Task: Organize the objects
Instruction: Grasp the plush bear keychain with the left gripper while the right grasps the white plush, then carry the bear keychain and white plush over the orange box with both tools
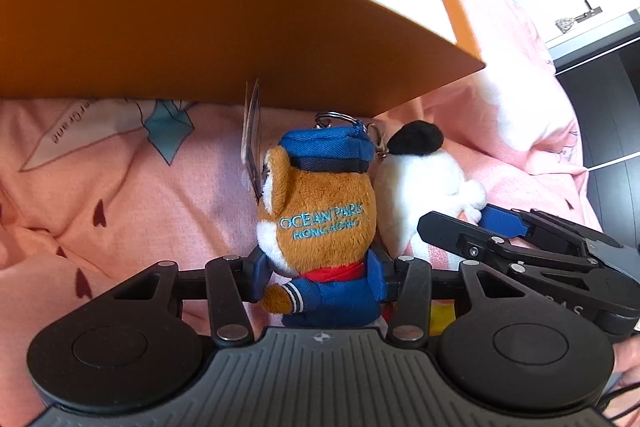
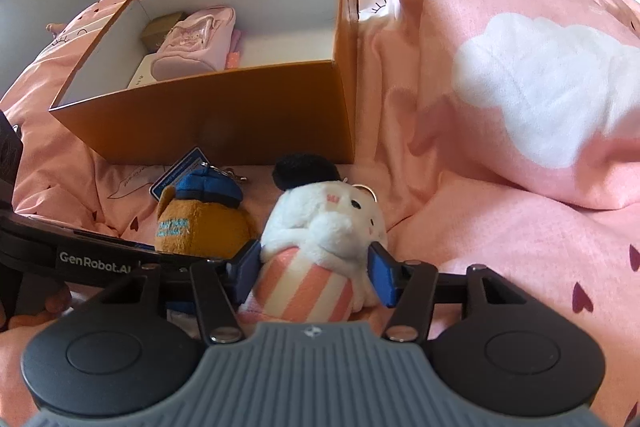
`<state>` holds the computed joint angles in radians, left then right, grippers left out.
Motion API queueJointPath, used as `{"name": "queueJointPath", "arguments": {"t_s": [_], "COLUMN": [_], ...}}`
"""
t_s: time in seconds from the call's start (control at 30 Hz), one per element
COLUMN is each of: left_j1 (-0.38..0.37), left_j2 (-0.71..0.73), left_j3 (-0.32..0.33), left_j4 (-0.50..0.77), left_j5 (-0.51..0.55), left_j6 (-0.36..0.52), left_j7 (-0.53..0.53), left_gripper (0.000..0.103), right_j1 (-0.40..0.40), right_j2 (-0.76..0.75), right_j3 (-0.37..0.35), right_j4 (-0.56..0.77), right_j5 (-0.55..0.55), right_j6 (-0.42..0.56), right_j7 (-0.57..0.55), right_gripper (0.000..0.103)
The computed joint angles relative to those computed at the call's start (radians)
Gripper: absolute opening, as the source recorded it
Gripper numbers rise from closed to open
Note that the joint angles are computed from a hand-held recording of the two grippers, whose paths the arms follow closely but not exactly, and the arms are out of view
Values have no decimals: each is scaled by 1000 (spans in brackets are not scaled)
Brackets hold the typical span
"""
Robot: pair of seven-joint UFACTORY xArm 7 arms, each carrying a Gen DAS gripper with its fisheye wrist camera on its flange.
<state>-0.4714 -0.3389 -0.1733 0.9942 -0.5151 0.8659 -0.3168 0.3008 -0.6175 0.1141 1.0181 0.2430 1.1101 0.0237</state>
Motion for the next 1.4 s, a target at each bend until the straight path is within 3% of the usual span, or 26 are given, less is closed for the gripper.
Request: {"name": "queueJointPath", "arguments": {"t_s": [0.47,0.73,1.03,1.4], "left_j1": [2,12,52,102], "left_j2": [-94,-79,15,238], "left_j3": [21,39,31,12], "left_j4": [3,90,232,420], "left_j5": [17,13,91,182], "left_j6": [-35,-69,-105,-92], "left_j7": [31,77,106,106], "left_gripper": [53,53,53,53], "right_j1": [27,33,39,19], "right_j2": [-32,-16,86,323], "right_j3": [-33,-45,-35,-25], "right_j4": [65,151,263,410], "right_j5": [90,103,89,84], "right_j6": [-41,-86,-171,-229], "right_j7": [-29,-56,-116,-161], "right_gripper": [55,55,55,55]}}
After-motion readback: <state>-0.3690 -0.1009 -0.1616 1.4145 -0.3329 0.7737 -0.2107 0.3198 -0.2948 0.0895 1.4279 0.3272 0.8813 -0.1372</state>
